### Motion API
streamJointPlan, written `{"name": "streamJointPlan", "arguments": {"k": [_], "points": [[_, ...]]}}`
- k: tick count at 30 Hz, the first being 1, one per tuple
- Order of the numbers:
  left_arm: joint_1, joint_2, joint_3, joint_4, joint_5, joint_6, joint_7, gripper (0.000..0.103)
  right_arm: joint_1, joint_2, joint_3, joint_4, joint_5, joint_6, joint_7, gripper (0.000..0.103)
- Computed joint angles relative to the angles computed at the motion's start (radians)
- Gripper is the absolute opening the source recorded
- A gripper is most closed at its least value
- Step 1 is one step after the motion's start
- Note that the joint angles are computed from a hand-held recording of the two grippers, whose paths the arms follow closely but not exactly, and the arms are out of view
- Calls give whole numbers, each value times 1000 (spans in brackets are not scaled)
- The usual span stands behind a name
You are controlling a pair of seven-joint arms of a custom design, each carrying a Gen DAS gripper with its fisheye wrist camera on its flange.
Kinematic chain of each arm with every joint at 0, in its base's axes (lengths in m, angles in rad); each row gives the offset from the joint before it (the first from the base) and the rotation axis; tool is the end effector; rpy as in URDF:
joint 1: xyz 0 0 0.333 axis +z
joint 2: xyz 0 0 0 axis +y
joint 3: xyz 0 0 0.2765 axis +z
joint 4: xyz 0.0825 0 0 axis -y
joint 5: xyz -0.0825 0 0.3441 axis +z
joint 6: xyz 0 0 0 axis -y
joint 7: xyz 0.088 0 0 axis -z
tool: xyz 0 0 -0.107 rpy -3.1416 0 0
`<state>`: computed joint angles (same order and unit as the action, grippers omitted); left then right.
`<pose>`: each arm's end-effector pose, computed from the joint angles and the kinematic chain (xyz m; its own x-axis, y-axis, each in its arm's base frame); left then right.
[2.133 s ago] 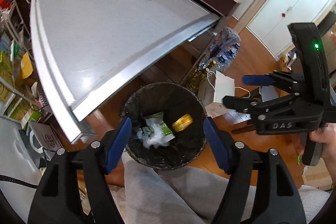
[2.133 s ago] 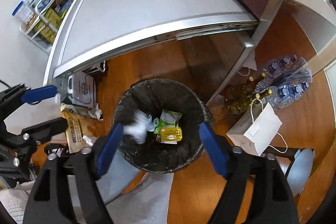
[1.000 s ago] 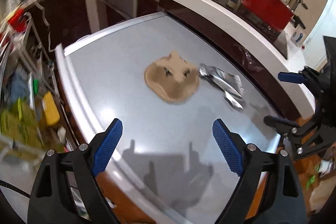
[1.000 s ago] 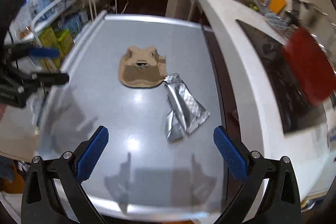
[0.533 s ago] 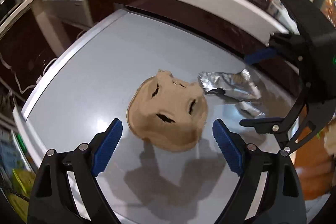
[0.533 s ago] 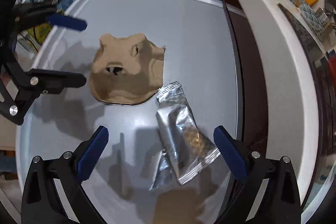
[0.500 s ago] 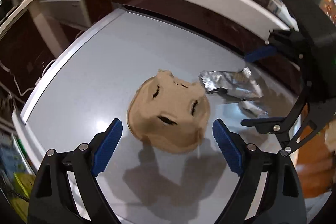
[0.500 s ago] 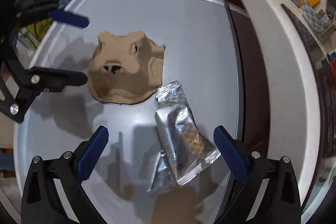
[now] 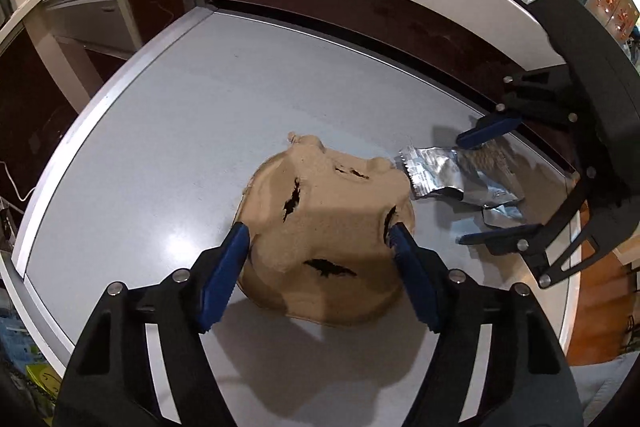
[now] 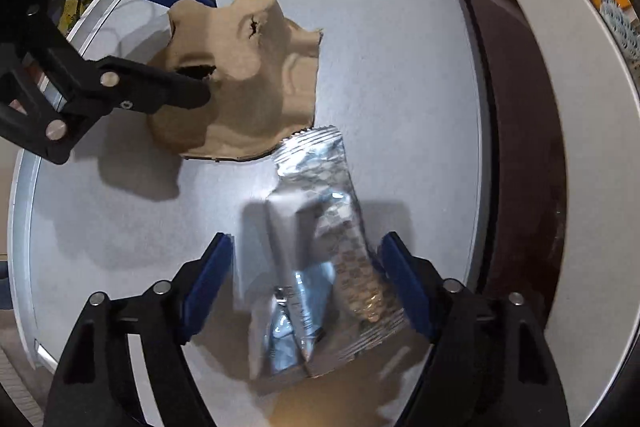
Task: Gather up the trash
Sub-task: 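Grasp the brown pulp cup holder with the left tool while the right grasps the silver wrapper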
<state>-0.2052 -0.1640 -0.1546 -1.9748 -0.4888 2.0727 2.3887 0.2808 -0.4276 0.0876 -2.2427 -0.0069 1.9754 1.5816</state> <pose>0.4624 -0.2043 0.5412 -0.8497 -0.5069 0.1447 -0.5116 0.7266 -0.4586 0.3893 0.1537 0.5233 0.3441 -0.9380 0.0413 -0.9247 -0.3461 -0.1584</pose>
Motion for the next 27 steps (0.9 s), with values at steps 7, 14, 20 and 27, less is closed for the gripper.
{"name": "streamJointPlan", "arguments": {"k": [7, 14, 20, 27], "points": [[13, -115, 30, -103, 21, -50, 25, 72, 29, -64, 20, -22, 35, -85, 10, 77], [22, -169, 66, -154, -39, -14, -15, 89, -7, -147, 28, -97, 34, 22, 182, 98], [14, -198, 54, -184, -43, 44, -47, 89, -4, -138, 1, -128, 68, 86, 221, 98], [-4, -195, 41, -199, 34, 87, -96, 88, 12, -122, 28, -133, 42, 114, 273, 94]]}}
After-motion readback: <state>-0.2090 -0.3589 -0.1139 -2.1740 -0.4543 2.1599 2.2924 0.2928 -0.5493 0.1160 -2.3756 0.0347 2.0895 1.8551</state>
